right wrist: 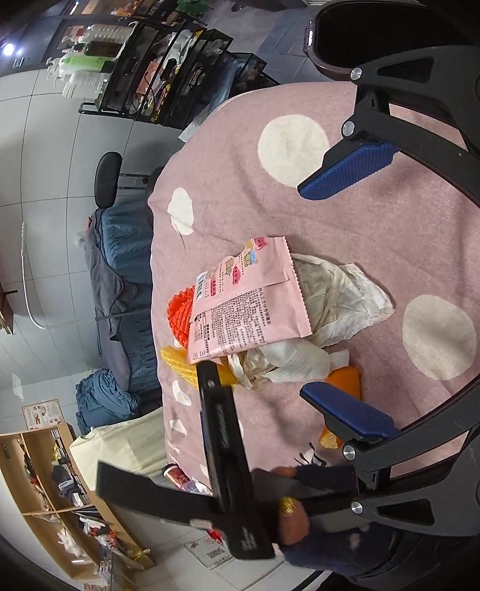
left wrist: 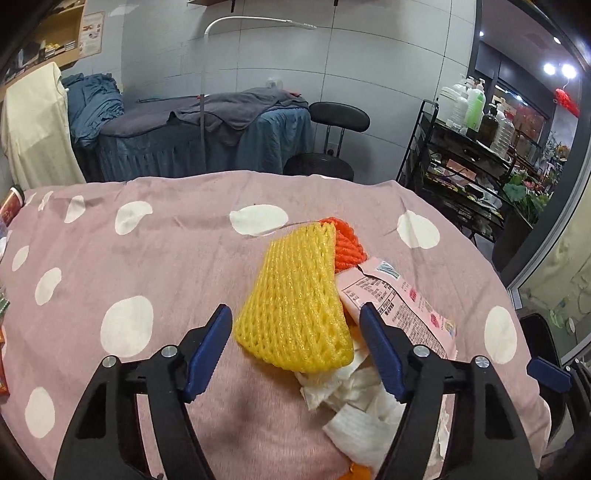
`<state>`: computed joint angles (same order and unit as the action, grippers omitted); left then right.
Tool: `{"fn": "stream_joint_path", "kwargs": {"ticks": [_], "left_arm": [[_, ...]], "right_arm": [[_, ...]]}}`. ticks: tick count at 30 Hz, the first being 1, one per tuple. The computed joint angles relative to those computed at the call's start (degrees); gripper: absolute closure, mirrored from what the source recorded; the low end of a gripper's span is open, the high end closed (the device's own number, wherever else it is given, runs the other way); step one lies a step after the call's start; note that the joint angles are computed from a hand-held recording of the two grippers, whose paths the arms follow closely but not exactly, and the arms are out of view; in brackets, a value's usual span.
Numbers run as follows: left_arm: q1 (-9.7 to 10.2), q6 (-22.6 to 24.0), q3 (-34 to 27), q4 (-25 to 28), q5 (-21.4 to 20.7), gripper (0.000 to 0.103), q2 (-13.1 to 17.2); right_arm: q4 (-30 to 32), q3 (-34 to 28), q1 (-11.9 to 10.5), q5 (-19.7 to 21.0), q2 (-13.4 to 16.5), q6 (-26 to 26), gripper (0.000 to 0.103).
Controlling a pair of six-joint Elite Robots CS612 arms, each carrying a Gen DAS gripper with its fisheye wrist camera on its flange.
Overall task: Collect trash
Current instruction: 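Grasp the yellow foam net with the left gripper while the right gripper grasps the pink snack bag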
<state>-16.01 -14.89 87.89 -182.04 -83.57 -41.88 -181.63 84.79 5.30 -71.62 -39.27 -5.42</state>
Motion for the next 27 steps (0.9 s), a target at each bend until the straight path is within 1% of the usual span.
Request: {"fn": "stream_joint_path", "kwargs": {"ticks": [1, 3, 4, 6, 7, 8, 9, 11, 12, 13, 15, 17, 20, 21, 23, 24, 25, 27], "left_arm": [[0.24, -0.38, -0.42, 0.32, -0.19, 0.040, 0.26], [0.85, -1.82, -0.78, 1.05, -0.80, 0.058, 0.48], [1.33, -3.20, -0.64, 1.18, -1.52, 0.061, 0.45], [2.45, -6.13, -0.11, -0.17, -4.38, 0.065, 0.40], [2.90, -7.04, 0.22, -0.76, -5.29, 0.069, 0.32], [3.03, -7.05, 0.61, -1.02, -4.70, 0.076, 0.20], [2.98, -6.68, 0.87, -1.12, -3.57, 0.079, 0.14], [3.07, -6.88, 1.08, -1.40, -2.94, 0.081, 0.24], [3.26, -7.30, 1.14, -1.60, -3.69, 0.082, 0.33], [3.37, -7.55, 1.16, -1.74, -4.19, 0.082, 0.40], [3.24, -7.32, 1.27, -2.04, -4.11, 0.082, 0.47], [3.04, -6.78, 1.58, -2.80, -3.72, 0.082, 0.37], [2.87, -6.12, 1.64, -3.42, -3.20, 0.082, 0.37], [2.83, -6.15, 1.69, -3.60, -3.16, 0.082, 0.37], [2.86, -6.05, 1.58, -3.36, -3.33, 0.082, 0.48], [2.90, -6.06, 1.49, -3.19, -3.40, 0.082, 0.56], [2.91, -6.19, 1.46, -3.05, -3.45, 0.082, 0.61], [2.93, -6.34, 1.51, -3.03, -3.67, 0.082, 0.65]], "right_arm": [[0.20, -0.47, 0.23, -0.55, 0.22, -0.14, 0.006], [0.92, -1.70, 0.78, -1.53, 0.78, -0.70, 0.006], [1.28, -2.38, 1.10, -2.21, 1.08, -1.09, 0.006], [2.01, -3.61, 1.73, -3.48, 1.63, -1.93, 0.006], [2.46, -4.23, 2.21, -4.86, 1.92, -2.72, 0.006], [3.09, -5.18, 3.01, -7.71, 2.43, -4.33, 0.006], [3.60, -5.89, 3.58, -9.76, 2.89, -5.64, 0.006], [4.78, -6.92, 4.18, -11.47, 3.52, -6.91, 0.006], [4.73, -7.48, 4.54, -13.01, 3.93, -7.22, 0.012], [4.20, -8.02, 4.80, -14.68, 4.34, -6.95, 0.015], [3.93, -9.00, 4.94, -16.55, 4.95, -6.00, 0.018], [3.15, -10.37, 5.13, -19.53, 5.89, -5.28, 0.021], [2.88, -11.66, 4.76, -19.25, 6.68, -4.06, 0.023], [2.13, -12.49, 5.05, -20.77, 7.26, -5.17, 0.025], [1.37, -14.35, 5.71, -24.03, 8.55, -7.69, 0.025], [1.93, -15.15, 5.83, -24.21, 8.97, -8.58, 0.025], [2.97, -16.09, 5.79, -23.34, 9.40, -9.08, 0.025], [4.43, -17.55, 5.68, -22.96, 10.00, -8.15, 0.025]]}}
